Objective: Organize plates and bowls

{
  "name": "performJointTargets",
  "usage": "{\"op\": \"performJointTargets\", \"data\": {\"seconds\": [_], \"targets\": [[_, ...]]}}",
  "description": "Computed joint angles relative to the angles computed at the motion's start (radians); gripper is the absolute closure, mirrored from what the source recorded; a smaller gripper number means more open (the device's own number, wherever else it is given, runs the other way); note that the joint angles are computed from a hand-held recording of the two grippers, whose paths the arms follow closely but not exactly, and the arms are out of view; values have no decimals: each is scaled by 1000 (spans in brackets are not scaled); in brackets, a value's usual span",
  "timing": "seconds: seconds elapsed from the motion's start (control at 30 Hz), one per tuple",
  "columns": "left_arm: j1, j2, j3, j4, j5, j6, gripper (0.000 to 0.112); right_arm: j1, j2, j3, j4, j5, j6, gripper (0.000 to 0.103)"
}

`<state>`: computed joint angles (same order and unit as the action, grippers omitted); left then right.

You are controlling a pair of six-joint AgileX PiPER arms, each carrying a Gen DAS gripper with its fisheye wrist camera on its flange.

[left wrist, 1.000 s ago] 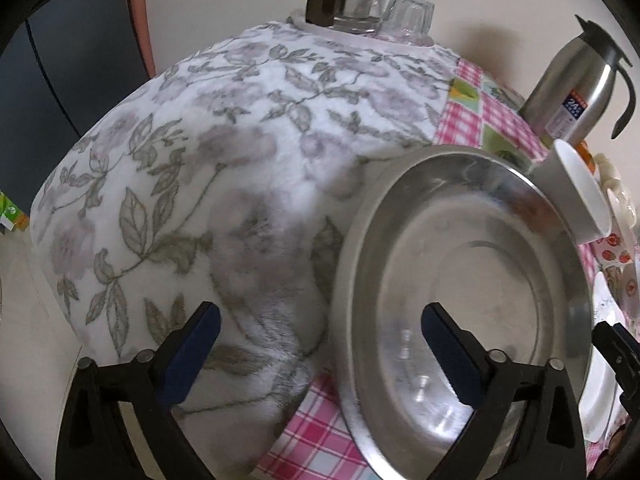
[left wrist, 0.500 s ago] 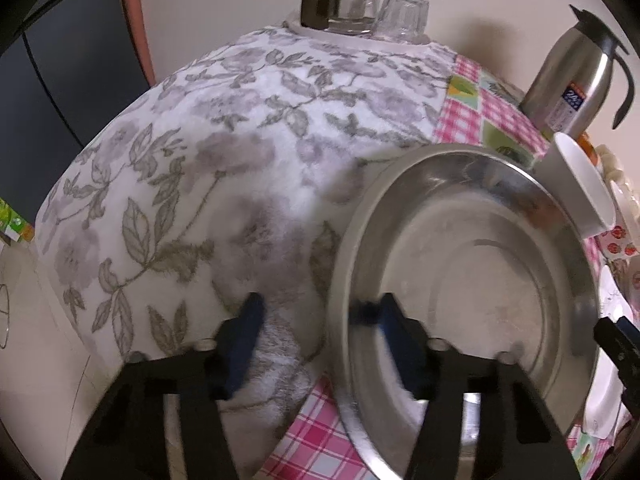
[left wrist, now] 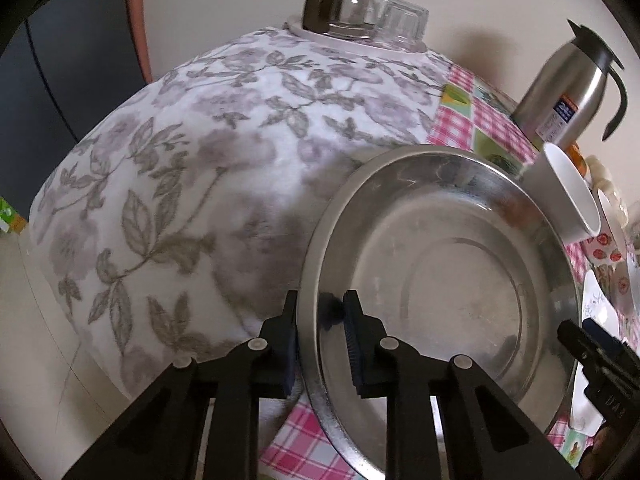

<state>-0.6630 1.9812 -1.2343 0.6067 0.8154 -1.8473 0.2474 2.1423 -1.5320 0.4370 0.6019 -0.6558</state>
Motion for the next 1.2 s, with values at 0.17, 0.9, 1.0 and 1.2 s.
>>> {"op": "performJointTargets", "data": {"seconds": [0.17,0.9,1.0,1.2], "targets": [[4,-30,59,23,-31,-55,90,23,-18,36,-24,-47,10,39],[2,-53,119,82,-80,-132,87,41,12,24,49,18,-69,77],[-1,-46,99,59,-56,-106,88,36,11,23,76,26,-88,83],[-24,-54,75,51,15,-83,90,36,-21,49,107,17,-137,83]]}}
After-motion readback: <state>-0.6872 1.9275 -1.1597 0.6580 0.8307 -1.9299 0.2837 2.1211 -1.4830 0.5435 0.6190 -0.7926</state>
